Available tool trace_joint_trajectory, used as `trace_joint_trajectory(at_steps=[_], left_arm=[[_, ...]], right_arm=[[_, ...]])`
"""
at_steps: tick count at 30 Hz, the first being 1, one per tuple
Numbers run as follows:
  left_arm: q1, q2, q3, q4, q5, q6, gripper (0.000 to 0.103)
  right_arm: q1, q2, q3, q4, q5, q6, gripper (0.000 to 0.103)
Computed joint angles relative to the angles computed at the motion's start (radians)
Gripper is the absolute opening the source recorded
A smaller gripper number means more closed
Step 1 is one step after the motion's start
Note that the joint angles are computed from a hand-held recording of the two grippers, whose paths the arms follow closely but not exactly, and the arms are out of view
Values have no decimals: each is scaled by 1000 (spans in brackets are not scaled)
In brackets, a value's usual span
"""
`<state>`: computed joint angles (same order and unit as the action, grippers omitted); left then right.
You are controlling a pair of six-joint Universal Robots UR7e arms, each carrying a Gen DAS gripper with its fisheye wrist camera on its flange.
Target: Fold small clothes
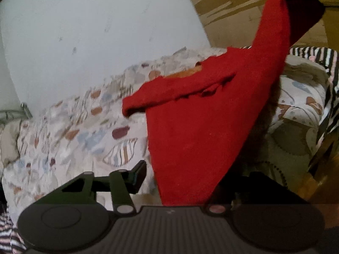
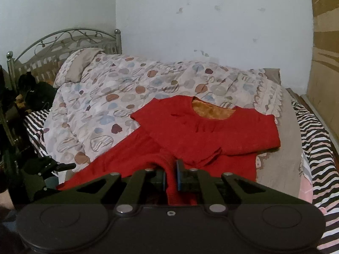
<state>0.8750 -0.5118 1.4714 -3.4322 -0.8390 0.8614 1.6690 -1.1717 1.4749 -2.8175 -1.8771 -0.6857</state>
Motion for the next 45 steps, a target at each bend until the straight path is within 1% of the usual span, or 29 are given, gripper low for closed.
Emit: trace_joint_trajectory(at_steps=[1, 3, 4, 6, 8, 13, 15, 17, 21, 23, 26, 28, 32, 36, 39, 43, 45], left_arm=[[0, 3, 2, -15, -8, 18, 49], [2, 9, 5, -35, -20, 50, 33], [4, 8, 12, -45, -28, 65, 28], [5, 12, 23, -80, -35, 98, 14], [6, 13, 34, -121, -48, 115, 9], [14, 4, 33, -205, -101, 53, 7], [14, 0, 29, -245, -131, 25, 7], [12, -1, 18, -280, -168, 15, 6], [-2, -4, 8, -354, -232, 37, 6], [-15, -2, 5, -404, -246, 63, 6], [-34, -17, 22, -447, -249, 67, 6], [-51, -46, 57, -463, -252, 61, 6], [-92, -111, 150, -482, -240, 90, 6], [-143, -197, 260, -477, -202, 61, 6], [-184, -262, 326, -435, -157, 19, 6], [-215, -326, 376, -314, -109, -21, 6], [-208, -341, 365, -229, -115, -67, 6]], right_arm=[[0, 1, -1, -3, -2, 0, 9], [-2, 0, 1, -8, -6, 8, 9], [-4, -2, 4, -10, -6, 10, 9], [-4, -8, 16, -22, -12, 7, 9], [-2, -15, 41, -49, -26, -25, 9], [-8, -47, 141, -151, -36, -89, 8], [-22, -66, 199, -228, -11, -99, 8], [-42, -83, 261, -330, 31, -98, 7], [-69, -87, 349, -537, 93, -136, 6], [-77, -92, 372, -591, 122, -139, 5], [-93, -123, 410, -628, 202, -125, 5], [-91, -141, 428, -647, 228, -139, 5], [-75, -199, 476, -663, 259, -153, 5], [-47, -268, 541, -669, 260, -153, 5], [-26, -329, 595, -661, 252, -138, 5], [5, -386, 642, -638, 211, -117, 5], [15, -393, 646, -624, 183, -118, 5]])
